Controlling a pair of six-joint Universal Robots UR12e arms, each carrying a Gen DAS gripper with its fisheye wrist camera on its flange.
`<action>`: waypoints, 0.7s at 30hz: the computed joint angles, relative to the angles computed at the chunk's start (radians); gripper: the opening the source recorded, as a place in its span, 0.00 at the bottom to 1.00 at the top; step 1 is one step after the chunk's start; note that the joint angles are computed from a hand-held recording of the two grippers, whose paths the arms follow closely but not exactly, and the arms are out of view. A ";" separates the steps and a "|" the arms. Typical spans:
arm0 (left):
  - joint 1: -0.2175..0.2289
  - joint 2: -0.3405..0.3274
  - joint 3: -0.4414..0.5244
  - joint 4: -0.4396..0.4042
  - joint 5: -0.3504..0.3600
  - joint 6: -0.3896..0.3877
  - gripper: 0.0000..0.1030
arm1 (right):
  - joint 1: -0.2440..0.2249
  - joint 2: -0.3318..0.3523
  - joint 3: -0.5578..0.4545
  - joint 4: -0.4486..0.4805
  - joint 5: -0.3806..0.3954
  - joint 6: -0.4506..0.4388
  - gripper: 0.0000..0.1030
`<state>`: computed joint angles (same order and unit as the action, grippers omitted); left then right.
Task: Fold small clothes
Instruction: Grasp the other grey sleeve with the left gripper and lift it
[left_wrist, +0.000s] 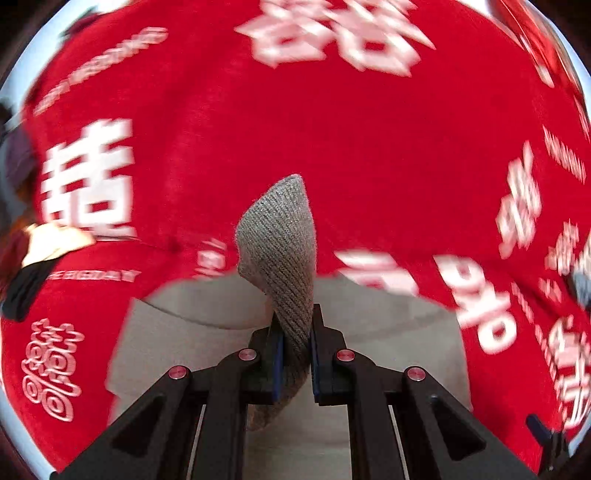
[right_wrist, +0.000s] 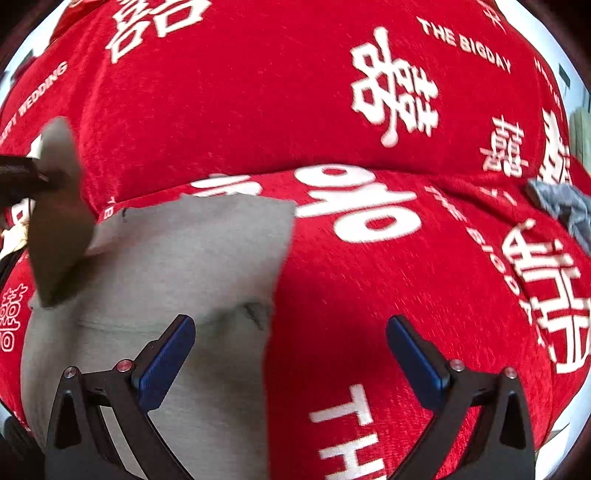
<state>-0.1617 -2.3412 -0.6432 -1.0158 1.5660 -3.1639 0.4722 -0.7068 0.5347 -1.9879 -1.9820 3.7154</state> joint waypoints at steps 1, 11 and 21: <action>-0.019 -0.016 0.012 -0.028 0.008 0.018 0.12 | -0.005 -0.013 0.030 -0.017 0.012 0.010 1.00; -0.066 -0.079 0.044 -0.143 0.043 0.023 0.12 | -0.025 -0.075 0.183 -0.137 0.060 0.032 1.00; -0.016 -0.034 -0.003 -0.129 -0.187 0.003 0.86 | -0.029 -0.098 0.227 -0.213 0.089 0.041 1.00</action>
<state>-0.1775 -2.3751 -0.6462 -1.1450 1.3789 -3.1613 0.4434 -0.8046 0.7616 -2.2005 -1.8934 3.7563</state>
